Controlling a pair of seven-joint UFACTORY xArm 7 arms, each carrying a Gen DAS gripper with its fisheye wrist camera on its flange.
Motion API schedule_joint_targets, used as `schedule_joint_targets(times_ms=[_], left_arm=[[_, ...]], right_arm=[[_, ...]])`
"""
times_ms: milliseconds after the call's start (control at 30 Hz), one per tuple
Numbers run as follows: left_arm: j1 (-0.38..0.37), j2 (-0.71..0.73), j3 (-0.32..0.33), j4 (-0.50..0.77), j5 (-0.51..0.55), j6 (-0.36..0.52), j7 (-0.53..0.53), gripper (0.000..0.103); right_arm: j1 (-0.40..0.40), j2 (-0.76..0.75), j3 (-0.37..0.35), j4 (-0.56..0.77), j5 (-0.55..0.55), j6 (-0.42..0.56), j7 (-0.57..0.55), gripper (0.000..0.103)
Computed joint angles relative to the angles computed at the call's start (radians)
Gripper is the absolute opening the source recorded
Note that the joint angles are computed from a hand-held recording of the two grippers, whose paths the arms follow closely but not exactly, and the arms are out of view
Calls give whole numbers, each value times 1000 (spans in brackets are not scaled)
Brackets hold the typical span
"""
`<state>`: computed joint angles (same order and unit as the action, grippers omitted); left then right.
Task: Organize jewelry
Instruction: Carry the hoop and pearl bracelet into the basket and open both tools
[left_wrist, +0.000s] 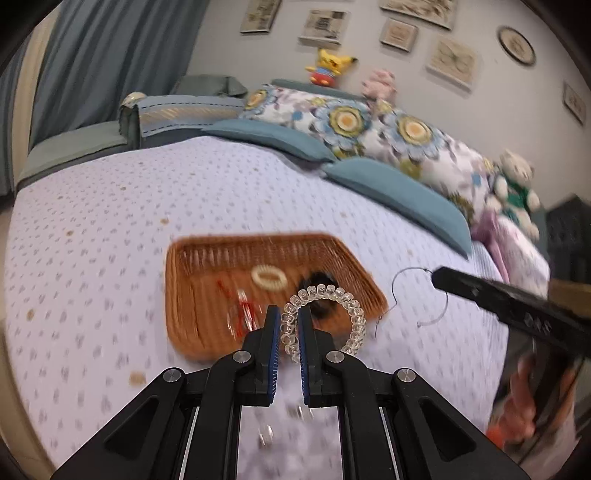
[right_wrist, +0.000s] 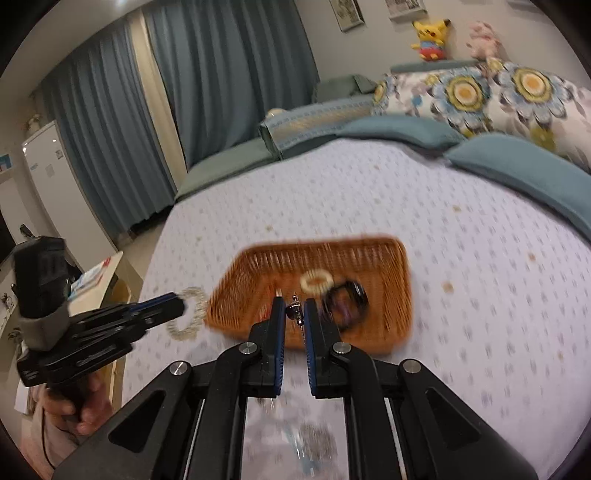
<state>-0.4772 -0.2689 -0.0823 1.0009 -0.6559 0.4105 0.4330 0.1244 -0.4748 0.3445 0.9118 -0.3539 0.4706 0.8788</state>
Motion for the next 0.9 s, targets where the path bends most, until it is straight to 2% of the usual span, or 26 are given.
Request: schedule_joint_targets(times_ms=[133,200,300,400,600,733,900], left_arm=[[32,160,-12,132,20,-15,-31,9],[60,233,-37,181,78,-24,-70,9],[91,307,-69,217,190,-42,-136,9],[119,348,-90,236,185,-31,-135,9],[150,394,-119,252,198,-15,-144,9],[151,404,-126,252,222,-8,-156,9],[153,406,-129,252,236,-10,-172,10]], right_arm=[[-22,180,-14,108,-33,-50,-7,11],[-3,255,-44,146,-34,-69,-13,11],[36,367,-92,211,-11,-64,-27,11],[79,447,-143,243,74,-92,-88,11],[128,515,-202,263,115,-77,-116,11],[141,522,-218,249,147,-73,-132,12],[141,503,-219,211,239,-88,-178,14]])
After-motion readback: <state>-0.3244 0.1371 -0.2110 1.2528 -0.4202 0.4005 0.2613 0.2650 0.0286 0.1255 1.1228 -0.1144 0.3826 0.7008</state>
